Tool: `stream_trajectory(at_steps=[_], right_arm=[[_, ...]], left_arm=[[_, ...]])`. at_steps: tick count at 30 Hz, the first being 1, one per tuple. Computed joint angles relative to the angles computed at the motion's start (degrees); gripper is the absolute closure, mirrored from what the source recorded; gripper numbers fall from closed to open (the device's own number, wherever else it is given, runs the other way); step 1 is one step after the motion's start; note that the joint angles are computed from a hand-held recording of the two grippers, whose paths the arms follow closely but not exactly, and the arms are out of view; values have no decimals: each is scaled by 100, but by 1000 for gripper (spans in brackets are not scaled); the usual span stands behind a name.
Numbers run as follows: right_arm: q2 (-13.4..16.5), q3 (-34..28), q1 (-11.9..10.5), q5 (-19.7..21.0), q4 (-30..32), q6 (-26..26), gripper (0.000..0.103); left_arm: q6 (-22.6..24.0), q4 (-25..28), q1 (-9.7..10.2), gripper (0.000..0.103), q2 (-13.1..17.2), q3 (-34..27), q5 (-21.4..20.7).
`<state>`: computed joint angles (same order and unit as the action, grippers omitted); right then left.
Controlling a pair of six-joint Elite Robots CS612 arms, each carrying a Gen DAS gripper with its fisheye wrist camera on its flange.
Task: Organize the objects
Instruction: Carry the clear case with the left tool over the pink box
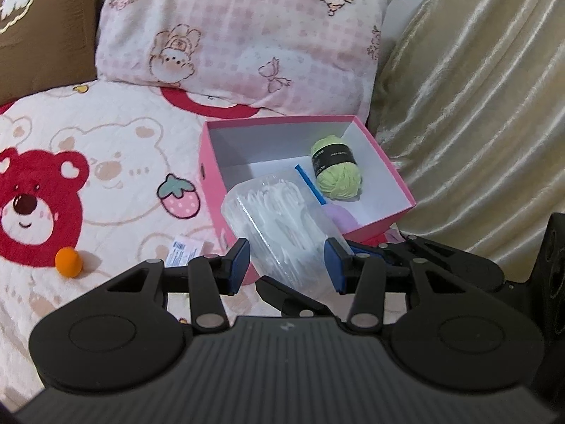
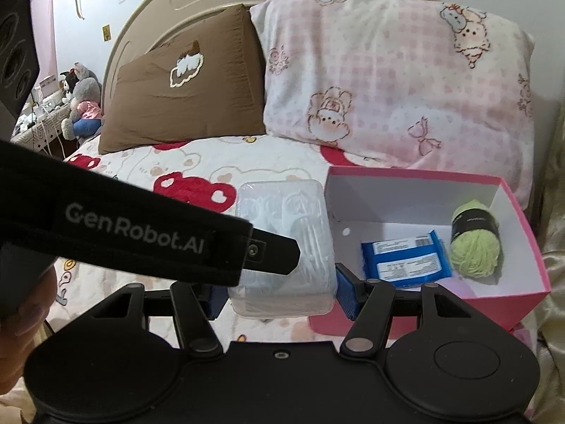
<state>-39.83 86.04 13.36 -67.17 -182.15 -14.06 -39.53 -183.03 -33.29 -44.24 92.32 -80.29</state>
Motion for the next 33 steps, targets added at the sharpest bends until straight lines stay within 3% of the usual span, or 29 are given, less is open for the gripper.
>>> stream_trajectory(at_steps=[13, 21, 28, 33], right_arm=[[193, -398, -249, 28, 67, 173, 38], [477, -987, -326, -99, 715, 208, 38], [733, -1527, -405, -91, 1454, 63, 38], [921, -1866, -443, -101, 1926, 26, 38]], left_arm=[[251, 399, 84, 59, 444, -944, -319], [14, 904, 229, 59, 881, -1708, -674], [-157, 1446, 267, 59, 1264, -2356, -734], [-333, 1525, 308, 59, 1501, -2641, -823]])
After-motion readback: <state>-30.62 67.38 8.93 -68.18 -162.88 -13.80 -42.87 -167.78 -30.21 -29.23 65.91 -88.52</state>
